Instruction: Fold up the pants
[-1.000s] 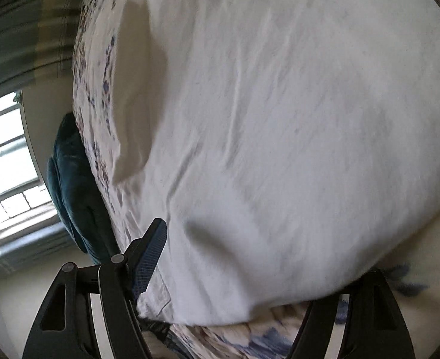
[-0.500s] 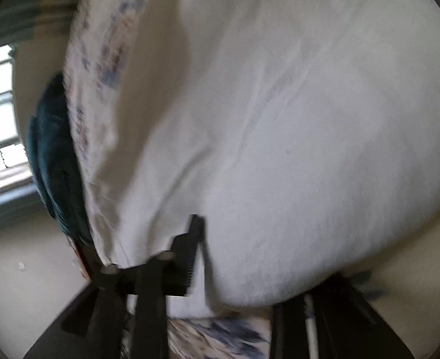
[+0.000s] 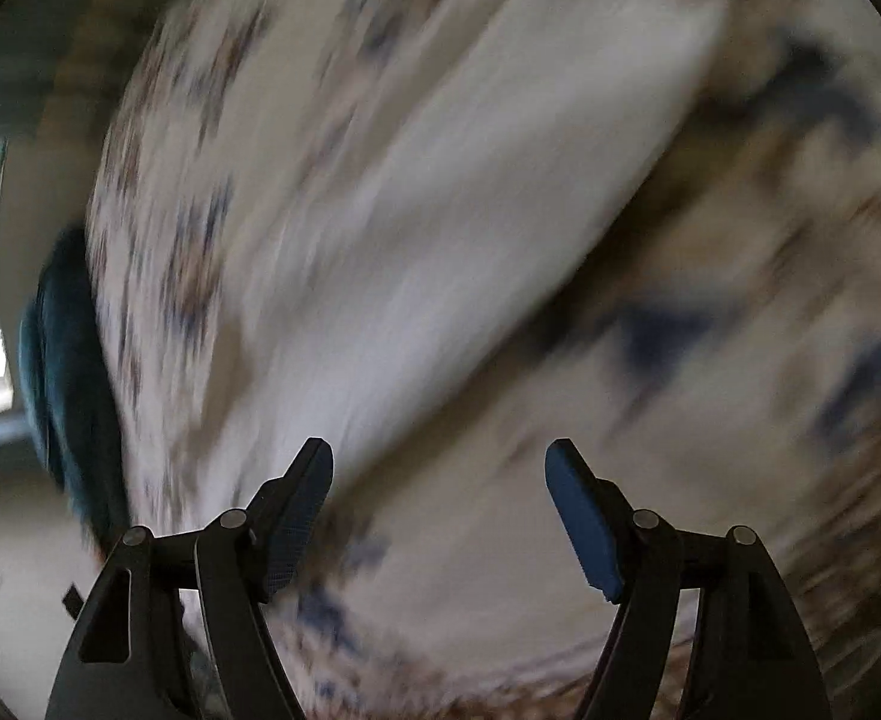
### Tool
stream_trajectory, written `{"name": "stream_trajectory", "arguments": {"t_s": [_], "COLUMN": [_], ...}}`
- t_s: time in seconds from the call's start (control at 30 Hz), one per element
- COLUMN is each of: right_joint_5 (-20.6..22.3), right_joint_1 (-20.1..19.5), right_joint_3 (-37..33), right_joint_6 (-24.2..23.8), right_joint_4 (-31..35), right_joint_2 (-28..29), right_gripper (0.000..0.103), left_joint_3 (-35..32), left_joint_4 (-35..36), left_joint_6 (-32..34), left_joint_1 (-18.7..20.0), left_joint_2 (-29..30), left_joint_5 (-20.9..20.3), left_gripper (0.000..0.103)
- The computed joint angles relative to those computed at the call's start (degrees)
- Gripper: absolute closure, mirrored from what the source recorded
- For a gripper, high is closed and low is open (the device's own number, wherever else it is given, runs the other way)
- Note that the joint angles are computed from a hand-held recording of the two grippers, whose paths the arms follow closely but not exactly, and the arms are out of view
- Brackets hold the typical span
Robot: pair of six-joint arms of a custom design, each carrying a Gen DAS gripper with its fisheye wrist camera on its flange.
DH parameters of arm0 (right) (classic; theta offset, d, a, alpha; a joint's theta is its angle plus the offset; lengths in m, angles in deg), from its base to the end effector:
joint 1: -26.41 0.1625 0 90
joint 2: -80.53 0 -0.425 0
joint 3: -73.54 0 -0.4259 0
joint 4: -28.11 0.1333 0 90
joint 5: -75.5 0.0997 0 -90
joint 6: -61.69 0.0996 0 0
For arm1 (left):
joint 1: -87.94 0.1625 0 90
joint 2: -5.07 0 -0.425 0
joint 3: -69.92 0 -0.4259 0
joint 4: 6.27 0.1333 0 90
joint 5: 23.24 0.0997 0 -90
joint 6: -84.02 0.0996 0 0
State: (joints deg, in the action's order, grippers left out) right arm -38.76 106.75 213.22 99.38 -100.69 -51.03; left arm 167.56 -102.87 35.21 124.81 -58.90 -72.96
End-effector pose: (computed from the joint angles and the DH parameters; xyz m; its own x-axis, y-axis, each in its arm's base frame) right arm 0.0455 -0.2834 0.3931 -0.5951 0.8030 -0.0323 0.6422 0.4510 -0.6198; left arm -0.3575 -0.5153 0.1952 -0.6825 0.1161 -0.7216 0.3018 0.9440 -0.1335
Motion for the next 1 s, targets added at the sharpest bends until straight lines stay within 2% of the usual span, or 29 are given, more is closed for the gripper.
{"name": "stream_trajectory", "arguments": {"t_s": [0.03, 0.1, 0.13, 0.23, 0.3, 0.37, 0.4, 0.43, 0.47, 0.53, 0.6, 0.7, 0.8, 0.9, 0.93, 1.0], "right_joint_5": [-3.72, -5.26, -2.99, 2.69, 4.37, 3.14, 1.35, -2.42, -5.34, -10.00, -9.64, -6.60, -4.59, -3.34, -4.13, -2.59], "right_joint_1": [-1.50, -4.69, -8.43, -14.58, -16.94, -17.22, -16.98, -15.38, -14.05, -11.14, -10.29, -10.96, -13.92, -16.35, -16.67, -17.77], "right_joint_3": [-2.57, -5.67, -8.17, -16.02, -19.88, -23.98, -24.90, -25.70, -25.83, -24.10, -22.64, -20.28, -21.03, -21.68, -22.73, -24.55], "right_joint_6": [-3.47, -10.11, -15.29, -24.30, -28.54, -31.28, -32.56, -34.20, -35.56, -38.88, -39.27, -37.58, -34.11, -32.31, -31.96, -29.58], "right_joint_4": [-0.10, -3.82, -5.77, -4.91, -2.64, 1.02, 2.20, 3.21, 3.12, -1.86, -6.30, -13.78, -11.09, -11.00, -9.61, -4.49], "right_joint_2": [0.45, 2.37, 4.26, 12.98, 17.61, 23.46, 25.18, 27.25, 28.42, 28.70, 26.83, 22.16, 22.56, 25.96, 27.68, 28.19], "right_gripper": [0.027, 0.027, 0.027, 0.027, 0.027, 0.029, 0.042, 0.082, 0.093, 0.093, 0.093, 0.094, 0.094, 0.092, 0.091, 0.087], "left_joint_3": [-1.48, -4.66, -6.27, -10.57, -13.19, -16.03, -15.95, -16.28, -16.70, -16.36, -16.12, -15.68, -16.23, -16.39, -16.52, -16.79], "left_joint_4": [-2.30, -4.18, -5.70, -5.72, -4.05, -0.71, -0.03, 0.92, 2.23, 3.45, 4.98, 6.82, 8.72, 8.90, 9.22, 10.09], "left_joint_6": [2.04, 4.02, 4.69, 3.91, 2.74, 0.66, -0.17, -1.35, -2.82, -4.58, -6.36, -8.98, -11.15, -11.82, -11.93, -12.79], "left_joint_1": [-0.50, -0.91, -0.84, -0.99, -1.06, -0.59, -0.59, -0.39, -0.14, -0.04, 0.15, 0.56, 1.35, 2.12, 2.33, 2.64], "left_joint_2": [2.95, 7.60, 9.83, 15.24, 18.45, 20.97, 20.79, 20.97, 21.02, 20.45, 19.80, 18.65, 18.52, 18.41, 18.39, 18.10], "left_joint_5": [0.35, 0.73, 0.49, 1.12, 2.22, 3.17, 3.20, 3.57, 4.13, 4.62, 5.40, 6.76, 7.16, 7.31, 7.31, 7.48], "left_gripper": [0.014, 0.014, 0.014, 0.014, 0.014, 0.014, 0.014, 0.014, 0.014, 0.014, 0.014, 0.014, 0.014, 0.014, 0.014, 0.014]}}
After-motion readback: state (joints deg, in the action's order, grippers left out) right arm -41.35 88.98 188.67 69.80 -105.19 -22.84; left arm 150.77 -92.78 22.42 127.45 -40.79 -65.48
